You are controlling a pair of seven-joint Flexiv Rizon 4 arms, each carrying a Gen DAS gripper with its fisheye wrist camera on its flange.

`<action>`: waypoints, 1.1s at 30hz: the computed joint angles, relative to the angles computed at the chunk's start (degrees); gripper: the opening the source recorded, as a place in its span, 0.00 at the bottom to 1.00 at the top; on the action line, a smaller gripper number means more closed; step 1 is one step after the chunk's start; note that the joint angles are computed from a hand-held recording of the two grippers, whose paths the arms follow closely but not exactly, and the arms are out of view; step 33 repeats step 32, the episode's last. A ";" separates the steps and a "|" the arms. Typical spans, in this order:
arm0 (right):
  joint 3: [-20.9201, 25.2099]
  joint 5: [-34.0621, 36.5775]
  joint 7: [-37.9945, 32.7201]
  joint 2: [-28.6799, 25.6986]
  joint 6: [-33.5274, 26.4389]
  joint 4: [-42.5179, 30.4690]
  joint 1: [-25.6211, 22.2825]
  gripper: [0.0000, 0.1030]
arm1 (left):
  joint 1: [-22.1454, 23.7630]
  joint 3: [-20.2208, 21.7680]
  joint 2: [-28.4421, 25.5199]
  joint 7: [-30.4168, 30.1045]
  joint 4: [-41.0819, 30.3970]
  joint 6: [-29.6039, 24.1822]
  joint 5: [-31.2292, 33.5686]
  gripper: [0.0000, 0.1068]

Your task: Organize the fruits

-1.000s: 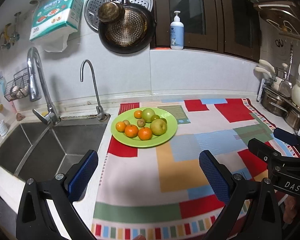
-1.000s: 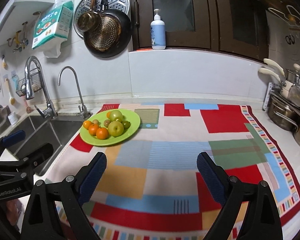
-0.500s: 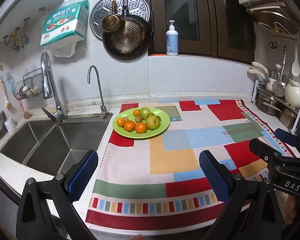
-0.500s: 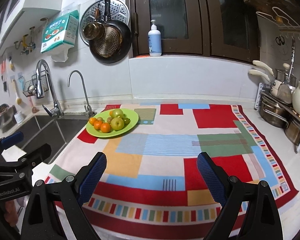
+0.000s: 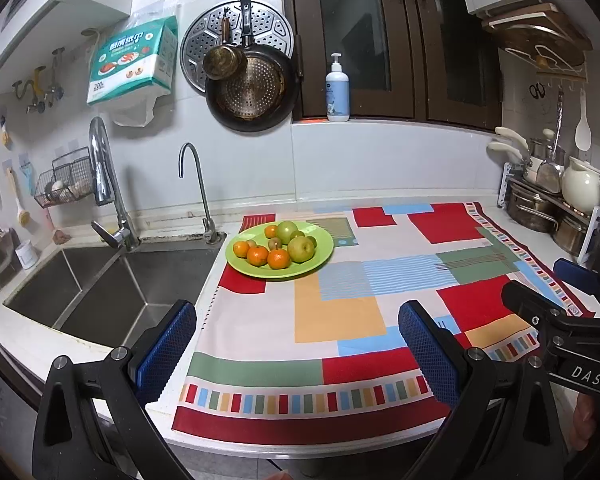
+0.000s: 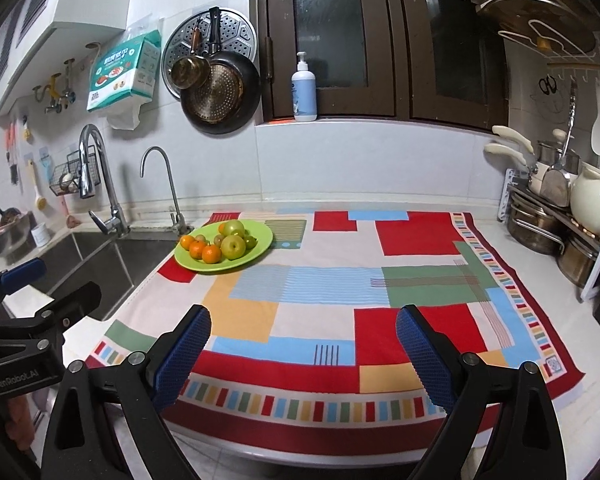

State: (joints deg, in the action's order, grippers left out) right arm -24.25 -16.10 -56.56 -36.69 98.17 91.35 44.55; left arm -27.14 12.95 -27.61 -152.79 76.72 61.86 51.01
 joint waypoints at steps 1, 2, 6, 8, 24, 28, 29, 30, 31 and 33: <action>-0.27 0.09 0.01 0.12 0.18 0.28 0.20 0.92 | -0.16 0.08 0.08 -0.20 0.09 -0.06 0.18 0.96; -0.22 0.14 -0.07 0.18 0.19 0.35 0.16 0.92 | -0.31 0.12 0.17 -0.36 0.12 -0.17 0.36 0.96; -0.35 0.48 -0.39 0.56 0.62 1.01 0.32 0.92 | -0.35 -0.06 0.31 -0.67 0.16 -0.43 0.74 0.96; -0.52 0.77 -0.66 0.65 0.87 1.24 0.50 0.92 | -0.42 -0.12 0.39 -0.79 0.17 -0.55 0.89 0.96; -0.38 2.32 -2.34 1.31 1.10 2.11 0.84 0.92 | -0.34 -0.88 0.97 -1.13 0.69 -1.03 1.09 0.96; -0.18 2.27 -2.49 1.40 1.05 2.21 0.70 0.92 | -0.01 -1.15 0.77 -0.79 0.49 -1.08 0.51 0.96; 0.00 2.21 -2.56 1.40 1.01 2.19 0.51 0.92 | 0.00 -1.17 0.72 -0.77 0.43 -1.16 0.32 0.96; 0.07 2.18 -2.59 1.41 0.95 2.20 0.42 0.92 | 0.09 -1.21 0.57 -0.62 0.31 -1.14 0.15 0.96; 0.16 2.14 -2.62 1.45 0.94 2.26 0.33 0.92 | 0.14 -1.24 0.44 -0.38 0.16 -1.22 -0.05 0.96; 0.72 1.98 -2.72 1.34 0.75 1.93 -0.19 0.92 | 0.09 -1.18 0.38 -0.31 0.07 -1.27 -0.13 0.96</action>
